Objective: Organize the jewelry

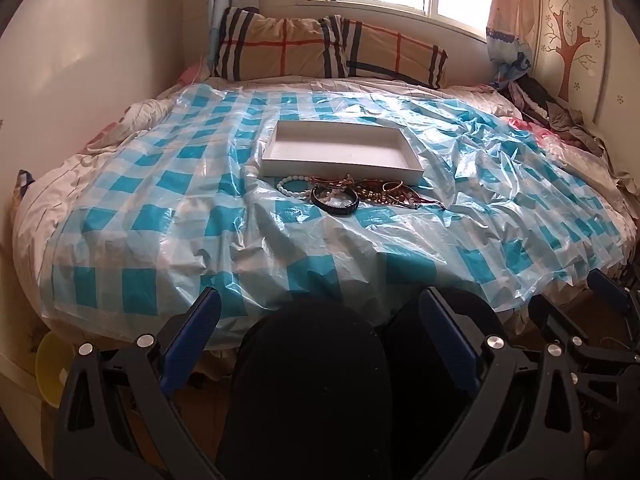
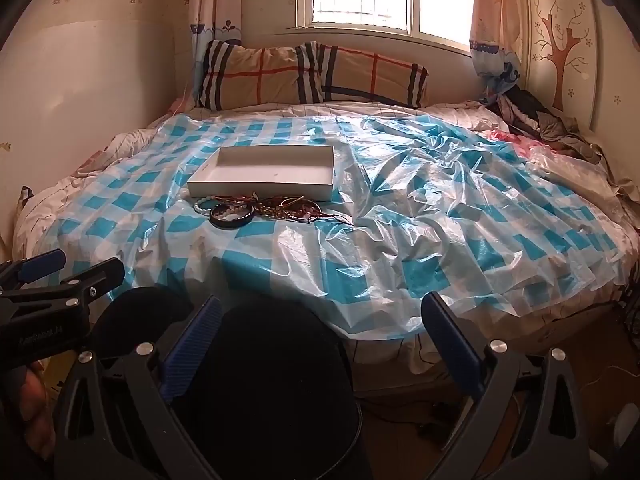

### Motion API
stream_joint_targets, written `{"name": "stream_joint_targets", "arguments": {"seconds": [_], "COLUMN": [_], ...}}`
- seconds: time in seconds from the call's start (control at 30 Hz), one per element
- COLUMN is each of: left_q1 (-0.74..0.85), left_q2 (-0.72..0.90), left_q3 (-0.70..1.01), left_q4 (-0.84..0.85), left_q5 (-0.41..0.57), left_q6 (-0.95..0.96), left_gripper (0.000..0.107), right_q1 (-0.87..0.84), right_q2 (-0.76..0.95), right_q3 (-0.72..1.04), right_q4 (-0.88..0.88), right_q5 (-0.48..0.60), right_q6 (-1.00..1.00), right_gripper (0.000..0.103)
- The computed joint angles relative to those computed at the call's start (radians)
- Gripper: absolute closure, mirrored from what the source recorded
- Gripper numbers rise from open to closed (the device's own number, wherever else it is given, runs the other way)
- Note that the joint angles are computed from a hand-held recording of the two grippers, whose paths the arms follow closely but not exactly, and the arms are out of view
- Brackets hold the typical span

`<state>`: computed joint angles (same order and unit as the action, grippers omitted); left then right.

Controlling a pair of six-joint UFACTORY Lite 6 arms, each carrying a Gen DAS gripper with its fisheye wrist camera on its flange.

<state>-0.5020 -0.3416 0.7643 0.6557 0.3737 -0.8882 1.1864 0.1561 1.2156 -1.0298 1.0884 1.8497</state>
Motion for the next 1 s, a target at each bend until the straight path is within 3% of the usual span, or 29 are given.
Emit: {"name": "stream_joint_targets", "arguments": {"seconds": [0.17, 1.0], "left_q1": [0.041, 0.040], "left_q2": [-0.002, 0.002], "left_q3": [-0.003, -0.001], "left_q4": [-0.073, -0.072], "left_q5": [-0.019, -0.017], "left_q6": [0.079, 0.079], "left_gripper": [0.012, 0.012], "right_q1": [-0.014, -0.004], "right_q2": [0.013, 0.028], "right_q3": [0.003, 0.012], "right_q4": [-0.008, -0.013], "right_q5": [-0.005, 0.002], "right_q6": [-0.012, 0.000], "right_gripper": [0.007, 0.007]}}
